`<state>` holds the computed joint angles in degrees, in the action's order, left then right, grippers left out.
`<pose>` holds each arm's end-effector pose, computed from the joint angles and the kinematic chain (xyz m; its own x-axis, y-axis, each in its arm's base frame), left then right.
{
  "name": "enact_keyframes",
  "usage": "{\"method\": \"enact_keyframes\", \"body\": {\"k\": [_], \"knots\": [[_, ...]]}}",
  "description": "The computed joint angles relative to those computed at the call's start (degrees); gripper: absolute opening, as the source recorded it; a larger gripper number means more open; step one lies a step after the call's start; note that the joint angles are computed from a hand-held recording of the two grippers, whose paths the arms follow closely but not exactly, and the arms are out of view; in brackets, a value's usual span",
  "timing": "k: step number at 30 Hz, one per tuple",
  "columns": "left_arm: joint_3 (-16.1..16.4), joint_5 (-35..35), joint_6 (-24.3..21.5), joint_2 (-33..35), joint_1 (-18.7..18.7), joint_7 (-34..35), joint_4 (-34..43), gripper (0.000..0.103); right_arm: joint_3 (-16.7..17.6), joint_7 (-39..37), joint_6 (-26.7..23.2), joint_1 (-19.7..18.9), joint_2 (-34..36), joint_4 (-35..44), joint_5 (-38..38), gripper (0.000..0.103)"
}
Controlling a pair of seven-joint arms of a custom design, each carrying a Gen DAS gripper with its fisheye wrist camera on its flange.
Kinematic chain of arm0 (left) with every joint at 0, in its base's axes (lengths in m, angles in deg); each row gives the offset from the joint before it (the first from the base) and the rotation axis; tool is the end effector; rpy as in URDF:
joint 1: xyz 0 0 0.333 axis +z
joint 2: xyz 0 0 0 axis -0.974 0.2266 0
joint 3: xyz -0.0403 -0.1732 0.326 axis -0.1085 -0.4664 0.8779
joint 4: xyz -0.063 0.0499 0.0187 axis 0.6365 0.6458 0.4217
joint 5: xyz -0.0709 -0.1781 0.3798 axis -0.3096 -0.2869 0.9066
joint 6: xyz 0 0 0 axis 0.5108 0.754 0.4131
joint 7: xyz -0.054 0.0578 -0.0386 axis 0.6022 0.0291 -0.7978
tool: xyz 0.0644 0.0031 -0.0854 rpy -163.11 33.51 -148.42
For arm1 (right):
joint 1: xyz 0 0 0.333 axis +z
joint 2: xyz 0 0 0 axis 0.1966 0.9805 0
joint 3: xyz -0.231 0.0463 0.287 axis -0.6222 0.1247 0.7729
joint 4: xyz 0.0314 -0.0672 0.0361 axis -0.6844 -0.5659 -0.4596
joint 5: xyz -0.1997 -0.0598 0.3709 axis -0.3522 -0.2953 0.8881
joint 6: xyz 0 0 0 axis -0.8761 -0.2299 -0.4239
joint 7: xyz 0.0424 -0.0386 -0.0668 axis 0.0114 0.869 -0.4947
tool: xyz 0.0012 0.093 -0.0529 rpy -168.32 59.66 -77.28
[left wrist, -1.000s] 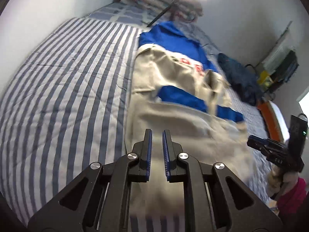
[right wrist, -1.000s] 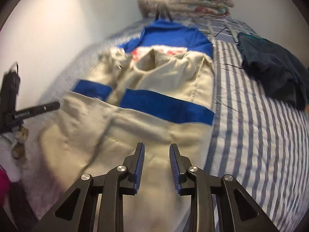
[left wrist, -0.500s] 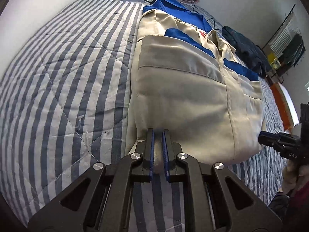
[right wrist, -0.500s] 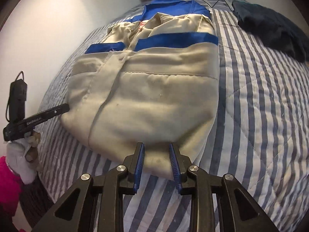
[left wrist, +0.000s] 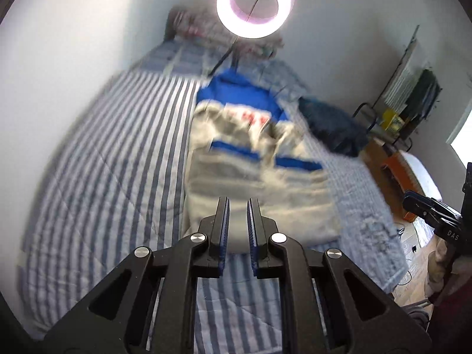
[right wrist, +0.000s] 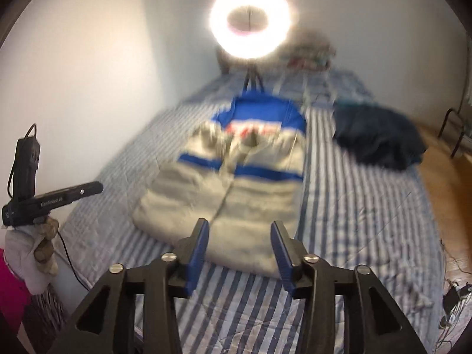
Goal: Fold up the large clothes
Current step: 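Raise both open grippers away from the folded jacket, then grasp the blue collar of the jacket with both grippers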
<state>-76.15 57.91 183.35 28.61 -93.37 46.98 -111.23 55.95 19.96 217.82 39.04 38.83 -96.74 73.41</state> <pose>0.4770 -0.3350 0.4562 0.2059 -0.9209 0.3310 -0.6399 -0.3826 -0.6664 0.5021 0.3109 0.4953 0.6356 -0.7644 -0.1084 -0.5550 -0.3547 -0.7524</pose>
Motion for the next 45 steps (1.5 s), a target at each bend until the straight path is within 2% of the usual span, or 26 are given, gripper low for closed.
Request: {"method": "enact_keyframes", "body": {"k": [2, 3, 5, 6, 8, 9, 10, 11, 16, 20, 23, 28, 35, 40, 45], "knots": [[-0.5, -1.4, -1.3, -3.2, -0.3, 2.1, 0.1, 0.011, 0.0, 6.3, -0.3, -0.5, -1.9, -0.6, -6.9, 0.051], [-0.7, -2.7, -1.5, -4.3, -0.2, 3.8, 0.5, 0.011, 0.4, 11.9, 0.0, -1.2, -3.3, -1.5, -13.7, 0.051], [-1.1, -5.8, -1.5, -6.3, 0.1, 7.9, 0.7, 0.011, 1.1, 18.9, 0.7, -2.2, -5.2, -2.5, -22.2, 0.051], [-1.7, -7.9, -3.5, -7.5, 0.0, 10.6, 1.3, 0.011, 1.5, 21.4, 0.7, -2.7, -6.6, -3.1, -25.7, 0.052], [-2.9, -9.5, -5.7, -9.5, 0.3, 12.8, 1.9, 0.012, 1.0, 22.4, 0.3, -1.8, -8.8, -3.6, -27.3, 0.053], [-3.4, -10.2, -6.4, -10.4, 0.5, 13.5, 2.1, 0.017, 0.6, 22.6, 0.0, -1.2, -9.7, -3.8, -27.5, 0.054], [-3.8, -10.9, -6.7, -11.4, 0.6, 14.0, 2.2, 0.026, 0.5, 23.2, -0.3, -0.9, -11.1, -4.3, -28.0, 0.054], [-4.2, -11.7, -7.0, -12.3, 0.7, 15.0, 2.4, 0.029, 0.5, 23.8, -0.2, -0.8, -12.7, -5.0, -28.6, 0.054], [-6.5, -15.8, -11.0, -15.1, 0.6, 22.1, 4.9, 0.031, 1.0, 25.9, -1.2, -0.4, -17.6, -6.1, -31.6, 0.054], [-6.9, -17.7, -10.4, -17.0, 1.0, 25.0, 6.0, 0.031, 0.0, 26.7, -2.9, 0.5, -18.7, -4.3, -31.3, 0.054], [-6.8, -19.5, -11.2, -16.3, 1.8, 28.5, 7.7, 0.037, -0.9, 26.6, -2.9, 1.2, -18.8, -3.4, -30.6, 0.054], [-5.9, -21.6, -10.6, -13.8, 3.0, 31.1, 9.7, 0.037, -1.8, 25.0, -4.5, 1.2, -15.7, -0.1, -30.3, 0.055], [-2.9, -23.3, -11.5, -5.9, 3.7, 38.1, 17.5, 0.037, -1.2, 24.5, -8.3, -1.7, -7.1, 9.5, -33.6, 0.055], [-0.1, -23.8, -12.4, 0.3, 3.7, 43.4, 25.0, 0.037, -1.2, 26.7, -10.4, -3.5, 0.6, 19.3, -37.8, 0.055], [3.0, -27.7, -11.3, 7.9, 3.9, 50.1, 31.7, 0.037, -2.4, 27.8, -14.8, -3.9, 12.3, 33.5, -39.0, 0.055]]}}
